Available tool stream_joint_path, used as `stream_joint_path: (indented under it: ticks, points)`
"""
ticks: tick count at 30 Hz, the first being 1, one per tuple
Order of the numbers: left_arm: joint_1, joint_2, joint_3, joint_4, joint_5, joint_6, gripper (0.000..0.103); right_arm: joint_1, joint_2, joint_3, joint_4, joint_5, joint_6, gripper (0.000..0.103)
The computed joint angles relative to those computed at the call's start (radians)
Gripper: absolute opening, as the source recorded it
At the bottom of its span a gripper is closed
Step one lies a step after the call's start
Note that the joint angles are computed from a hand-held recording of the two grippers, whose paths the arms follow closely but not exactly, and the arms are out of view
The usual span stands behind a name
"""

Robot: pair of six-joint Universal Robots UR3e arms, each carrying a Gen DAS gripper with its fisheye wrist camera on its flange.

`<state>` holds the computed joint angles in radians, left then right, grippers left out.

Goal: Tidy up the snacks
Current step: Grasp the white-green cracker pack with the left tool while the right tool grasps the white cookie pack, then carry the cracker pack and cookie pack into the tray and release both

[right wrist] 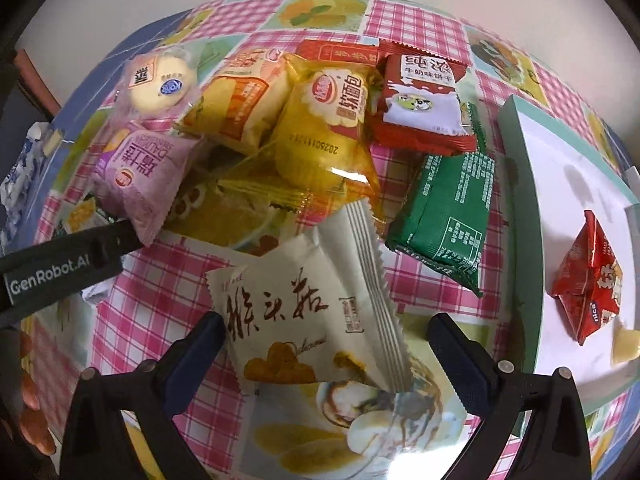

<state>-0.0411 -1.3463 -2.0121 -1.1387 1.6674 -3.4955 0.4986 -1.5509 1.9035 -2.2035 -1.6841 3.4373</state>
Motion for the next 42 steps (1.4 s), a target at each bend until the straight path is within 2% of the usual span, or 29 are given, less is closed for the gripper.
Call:
stream_joint_path:
  ticks: [1, 3, 5, 8, 13, 17, 25, 35, 42]
  points:
    - [-0.001, 0.002, 0.011, -0.012, -0.001, 0.000, 0.076, 0.000, 0.000, -0.006, -0.004, -0.004, -0.001, 0.090]
    - [-0.001, 0.005, 0.014, -0.017, -0.002, 0.002, 0.075, 0.008, 0.003, -0.019, -0.011, -0.011, 0.002, 0.067]
    - [-0.006, 0.008, 0.025, -0.030, -0.004, -0.002, 0.073, 0.012, 0.012, -0.032, -0.005, -0.007, 0.004, 0.064]
    - [-0.008, 0.023, 0.029, -0.045, -0.014, -0.007, 0.071, 0.012, 0.008, -0.036, -0.004, -0.010, -0.009, 0.048]
    - [0.015, 0.069, 0.018, -0.065, -0.054, -0.005, 0.069, -0.020, -0.014, -0.019, 0.000, 0.017, -0.016, 0.044]
    - [0.018, 0.109, 0.029, -0.092, -0.051, -0.012, 0.069, -0.091, -0.070, 0.010, 0.026, 0.063, -0.057, 0.040]
    - [0.055, 0.227, 0.083, -0.174, -0.033, 0.015, 0.069, -0.137, -0.160, 0.010, 0.062, 0.113, -0.078, 0.020]
    - [-0.007, 0.249, 0.157, -0.200, 0.021, -0.007, 0.069, -0.190, -0.286, 0.018, 0.138, 0.161, -0.110, 0.020]
    - [-0.108, 0.158, 0.203, -0.118, 0.058, -0.052, 0.069, -0.284, -0.408, 0.007, 0.202, 0.209, -0.145, 0.020]
